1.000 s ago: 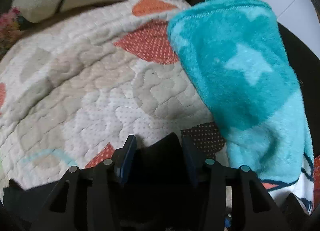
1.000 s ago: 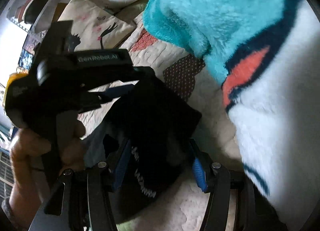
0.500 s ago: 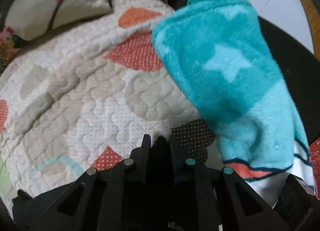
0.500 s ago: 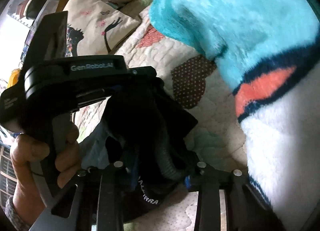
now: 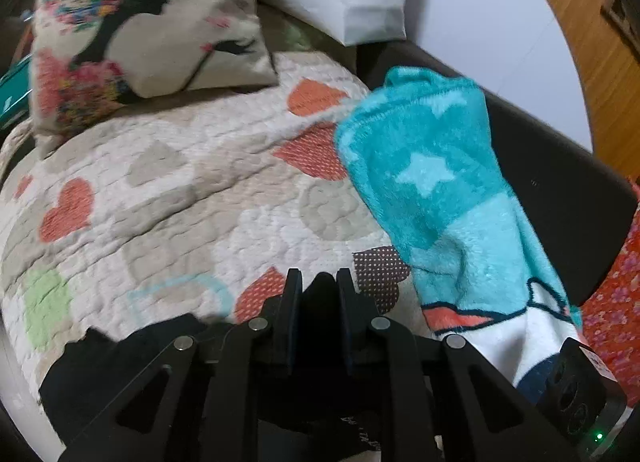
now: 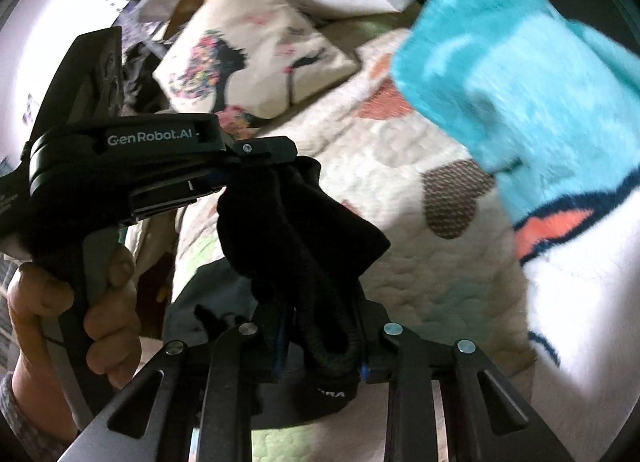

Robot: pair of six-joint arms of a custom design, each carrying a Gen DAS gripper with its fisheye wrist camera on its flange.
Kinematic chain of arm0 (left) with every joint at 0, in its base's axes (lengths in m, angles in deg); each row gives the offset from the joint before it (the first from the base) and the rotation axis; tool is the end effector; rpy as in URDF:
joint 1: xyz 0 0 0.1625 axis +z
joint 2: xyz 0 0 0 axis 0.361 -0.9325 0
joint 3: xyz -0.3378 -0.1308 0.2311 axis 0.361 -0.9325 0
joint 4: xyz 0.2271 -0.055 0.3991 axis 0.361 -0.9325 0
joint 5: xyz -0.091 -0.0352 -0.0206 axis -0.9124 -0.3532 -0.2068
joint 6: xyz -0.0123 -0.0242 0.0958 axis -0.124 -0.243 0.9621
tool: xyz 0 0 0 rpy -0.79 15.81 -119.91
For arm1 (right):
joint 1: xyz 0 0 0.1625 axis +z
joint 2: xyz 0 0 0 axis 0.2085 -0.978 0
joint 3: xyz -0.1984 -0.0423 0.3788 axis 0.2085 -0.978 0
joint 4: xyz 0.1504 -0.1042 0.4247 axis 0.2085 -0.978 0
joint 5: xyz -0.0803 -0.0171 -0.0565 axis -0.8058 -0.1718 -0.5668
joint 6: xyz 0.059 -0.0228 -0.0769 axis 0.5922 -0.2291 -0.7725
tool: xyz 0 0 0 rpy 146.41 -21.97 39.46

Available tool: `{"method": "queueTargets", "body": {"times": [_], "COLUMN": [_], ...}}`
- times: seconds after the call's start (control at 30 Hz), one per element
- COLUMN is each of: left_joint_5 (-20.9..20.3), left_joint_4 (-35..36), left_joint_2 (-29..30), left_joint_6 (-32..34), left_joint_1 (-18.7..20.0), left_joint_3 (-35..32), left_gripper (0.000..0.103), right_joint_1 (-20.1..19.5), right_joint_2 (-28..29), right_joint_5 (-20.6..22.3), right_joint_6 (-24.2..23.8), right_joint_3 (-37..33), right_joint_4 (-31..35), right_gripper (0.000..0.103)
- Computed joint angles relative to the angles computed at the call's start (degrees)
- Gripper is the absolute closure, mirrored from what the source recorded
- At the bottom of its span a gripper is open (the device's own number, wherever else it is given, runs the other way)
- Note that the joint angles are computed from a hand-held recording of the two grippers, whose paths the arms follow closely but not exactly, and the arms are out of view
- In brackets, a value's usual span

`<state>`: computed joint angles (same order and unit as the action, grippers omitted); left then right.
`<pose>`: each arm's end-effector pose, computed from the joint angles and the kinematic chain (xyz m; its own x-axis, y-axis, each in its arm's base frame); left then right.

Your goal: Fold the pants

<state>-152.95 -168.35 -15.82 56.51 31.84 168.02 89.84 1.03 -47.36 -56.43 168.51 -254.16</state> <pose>-0.3209 -0.6946 0.1322 -0.7292 0.6201 -0.2893 0.6587 0.7507 -0.0511 0.1977 -0.5123 0.1622 -0.9523 0.2275 0.2032 -0.0249 0.6060 -0.7951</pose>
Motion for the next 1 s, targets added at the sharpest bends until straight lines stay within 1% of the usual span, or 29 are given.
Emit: {"method": "queueTargets", "body": {"times": [0.23, 0.37, 0.47, 0.57, 0.63, 0.67, 0.7, 0.73, 0.8, 0.87, 1.0], "left_joint_5": [-0.8, -2.1, -3.2, -5.0, -6.7, -7.4, -7.6, -7.6, -7.5, -7.3, -8.8], "left_joint_4": [-2.5, -4.0, -5.6, -7.6, -8.8, -9.4, -9.8, -9.9, -10.1, -10.3, -11.2], "left_joint_2": [-5.3, -8.7, -11.1, -13.7, -15.3, -16.0, -16.6, -16.9, -17.8, -18.1, -18.1], "left_joint_6": [-2.5, -4.7, -6.4, -7.8, -9.1, -9.7, -10.1, -10.2, -10.5, -11.1, -13.8], "left_joint_1": [1.9, 3.9, 6.0, 8.3, 10.3, 11.2, 12.0, 12.5, 14.1, 15.4, 18.4], "left_joint_3": [3.9, 5.8, 7.3, 9.1, 10.1, 10.4, 10.7, 10.8, 11.2, 11.4, 11.5], "left_gripper": [0.086, 0.086, 0.086, 0.086, 0.086, 0.089, 0.090, 0.094, 0.095, 0.095, 0.095], "right_joint_1": [5.0, 7.1, 8.2, 9.2, 10.2, 10.7, 11.3, 11.8, 12.6, 12.7, 13.1], "right_joint_2": [2.0, 3.9, 6.0, 8.5, 10.6, 11.7, 13.2, 14.6, 17.6, 19.4, 23.0], "right_joint_5": [-0.6, -0.7, -0.4, 0.0, -0.1, -0.3, -0.9, -1.7, -3.1, -3.7, -5.2], "right_joint_6": [-6.4, -9.1, -10.3, -10.8, -11.9, -12.6, -13.7, -14.8, -16.8, -17.1, -17.8], "right_joint_3": [-2.4, -4.9, -7.5, -10.3, -12.6, -13.7, -15.2, -16.5, -19.1, -20.9, -24.2], "right_joint_4": [2.8, 6.7, 10.2, 13.9, 16.5, 17.8, 19.3, 20.3, 22.2, 23.7, 26.4], "right_gripper": [0.079, 0.081, 0.081, 0.082, 0.082, 0.082, 0.082, 0.082, 0.082, 0.082, 0.082]}}
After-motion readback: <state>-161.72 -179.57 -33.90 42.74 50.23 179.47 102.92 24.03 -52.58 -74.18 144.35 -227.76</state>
